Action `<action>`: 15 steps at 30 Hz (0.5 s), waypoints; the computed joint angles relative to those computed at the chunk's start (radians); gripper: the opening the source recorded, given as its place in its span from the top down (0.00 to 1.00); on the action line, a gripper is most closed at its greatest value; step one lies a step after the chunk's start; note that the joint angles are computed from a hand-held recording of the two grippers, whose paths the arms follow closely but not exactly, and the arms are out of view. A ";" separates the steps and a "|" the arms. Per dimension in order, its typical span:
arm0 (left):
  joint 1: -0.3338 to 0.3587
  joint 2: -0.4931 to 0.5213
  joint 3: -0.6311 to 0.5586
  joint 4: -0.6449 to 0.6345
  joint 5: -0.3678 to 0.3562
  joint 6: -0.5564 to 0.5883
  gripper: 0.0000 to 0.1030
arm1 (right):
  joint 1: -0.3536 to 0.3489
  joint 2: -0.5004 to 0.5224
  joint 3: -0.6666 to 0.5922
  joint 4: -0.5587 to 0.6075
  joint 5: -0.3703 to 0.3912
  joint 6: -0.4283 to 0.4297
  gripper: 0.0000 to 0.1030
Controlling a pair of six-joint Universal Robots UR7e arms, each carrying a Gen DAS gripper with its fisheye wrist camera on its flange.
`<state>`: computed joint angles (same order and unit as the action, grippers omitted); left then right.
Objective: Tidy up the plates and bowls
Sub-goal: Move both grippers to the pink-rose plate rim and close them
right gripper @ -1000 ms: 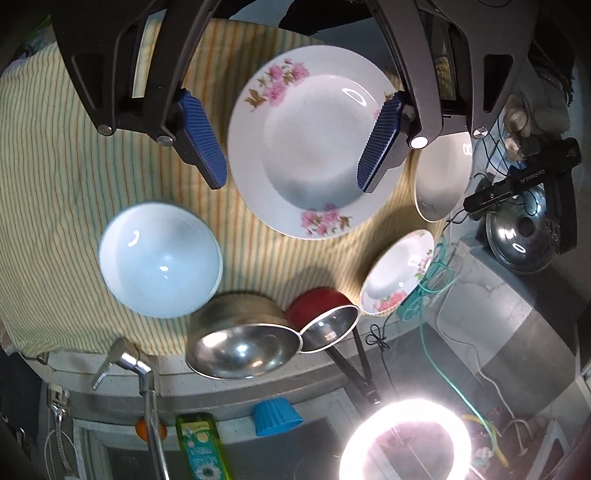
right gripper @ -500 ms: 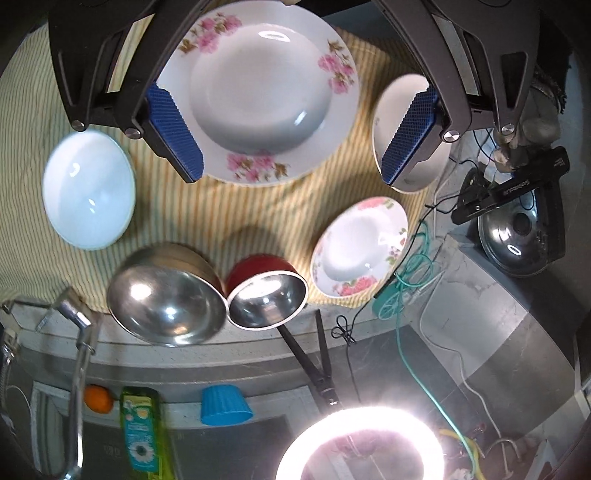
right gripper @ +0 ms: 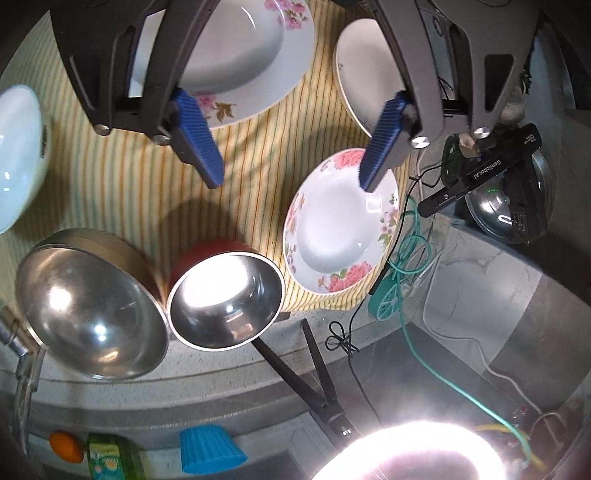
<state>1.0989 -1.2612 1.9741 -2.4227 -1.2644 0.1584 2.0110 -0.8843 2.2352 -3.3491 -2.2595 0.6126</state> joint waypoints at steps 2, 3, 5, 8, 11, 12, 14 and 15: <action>0.012 0.026 -0.021 0.003 -0.002 0.000 0.49 | -0.031 0.012 -0.010 -0.001 0.030 0.000 0.39; 0.016 0.037 -0.029 0.003 -0.002 0.002 0.50 | -0.043 0.018 -0.013 -0.006 0.041 0.000 0.40; 0.026 0.056 -0.046 0.011 -0.011 0.004 0.56 | -0.065 0.029 -0.020 -0.016 0.062 -0.004 0.43; 0.036 0.081 -0.068 0.019 -0.014 0.012 0.60 | -0.093 0.042 -0.036 -0.013 0.085 -0.009 0.51; 0.046 0.103 -0.091 0.037 -0.025 0.016 0.65 | -0.113 0.051 -0.051 -0.008 0.102 -0.018 0.56; 0.049 0.107 -0.096 0.040 -0.029 0.013 0.66 | -0.120 0.057 -0.059 -0.005 0.108 -0.021 0.57; 0.057 0.120 -0.111 0.053 -0.039 0.006 0.67 | -0.128 0.064 -0.069 0.000 0.117 -0.025 0.60; 0.061 0.125 -0.116 0.057 -0.041 0.003 0.69 | -0.130 0.067 -0.073 0.004 0.119 -0.025 0.63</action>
<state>1.1595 -1.1366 1.8577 -2.3658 -1.3053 0.1616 1.8813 -0.8176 2.1627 -3.3450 -2.1410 0.5872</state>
